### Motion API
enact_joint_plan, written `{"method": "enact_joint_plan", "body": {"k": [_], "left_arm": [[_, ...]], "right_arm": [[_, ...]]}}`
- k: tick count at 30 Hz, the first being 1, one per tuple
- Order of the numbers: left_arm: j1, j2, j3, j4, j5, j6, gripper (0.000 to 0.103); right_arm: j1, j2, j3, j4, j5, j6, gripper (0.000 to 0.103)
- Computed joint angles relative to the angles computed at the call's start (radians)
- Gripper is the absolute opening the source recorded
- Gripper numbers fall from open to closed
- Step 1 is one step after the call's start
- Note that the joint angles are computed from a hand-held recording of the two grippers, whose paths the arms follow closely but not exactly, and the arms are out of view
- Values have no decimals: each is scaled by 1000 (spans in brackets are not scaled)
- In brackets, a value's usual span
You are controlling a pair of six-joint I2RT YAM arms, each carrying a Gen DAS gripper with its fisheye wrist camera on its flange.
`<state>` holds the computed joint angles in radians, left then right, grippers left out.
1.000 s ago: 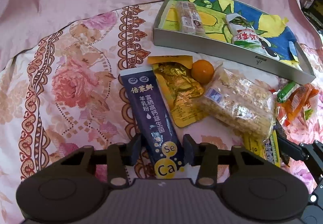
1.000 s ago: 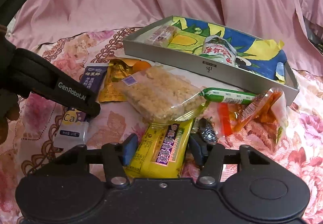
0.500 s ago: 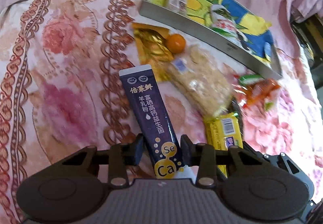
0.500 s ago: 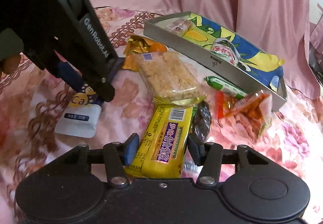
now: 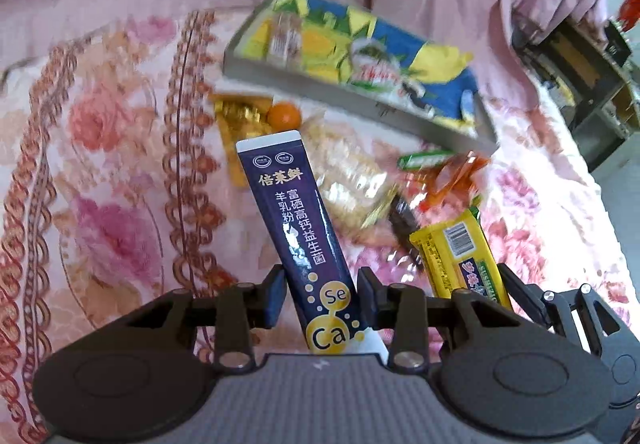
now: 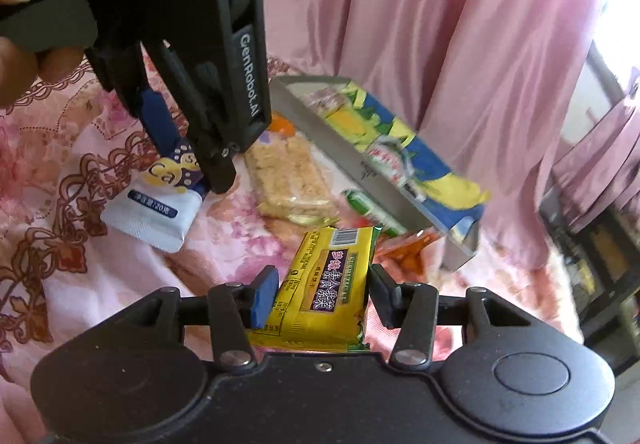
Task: Organize snacks
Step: 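Lower the yellow bar and navy milk stick into the tray with both tools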
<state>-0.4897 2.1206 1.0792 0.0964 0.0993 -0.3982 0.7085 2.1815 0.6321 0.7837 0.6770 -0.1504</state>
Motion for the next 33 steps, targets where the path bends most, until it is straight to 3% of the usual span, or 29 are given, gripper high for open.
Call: {"method": "enact_joint_plan", "body": {"k": [9, 15, 19, 24, 29, 33], "left_arm": [[1, -33, -45, 175, 2, -10, 42], [-26, 7, 81, 213, -108, -28, 42], [-37, 94, 243, 243, -154, -23, 42], [-44, 269, 540, 158, -222, 11, 42], [-31, 445, 808, 94, -217, 10, 42], [-12, 552, 944, 37, -209, -3, 42]], "right_arm": [[-54, -64, -54, 143, 12, -94, 51], [-150, -115, -52, 228, -46, -225, 51], [-246, -97, -1, 277, -112, -326, 51], [-362, -4, 145, 294, -202, -375, 51], [-422, 115, 339, 235, -261, -396, 51], [-457, 220, 497, 175, -293, -388, 51]]}}
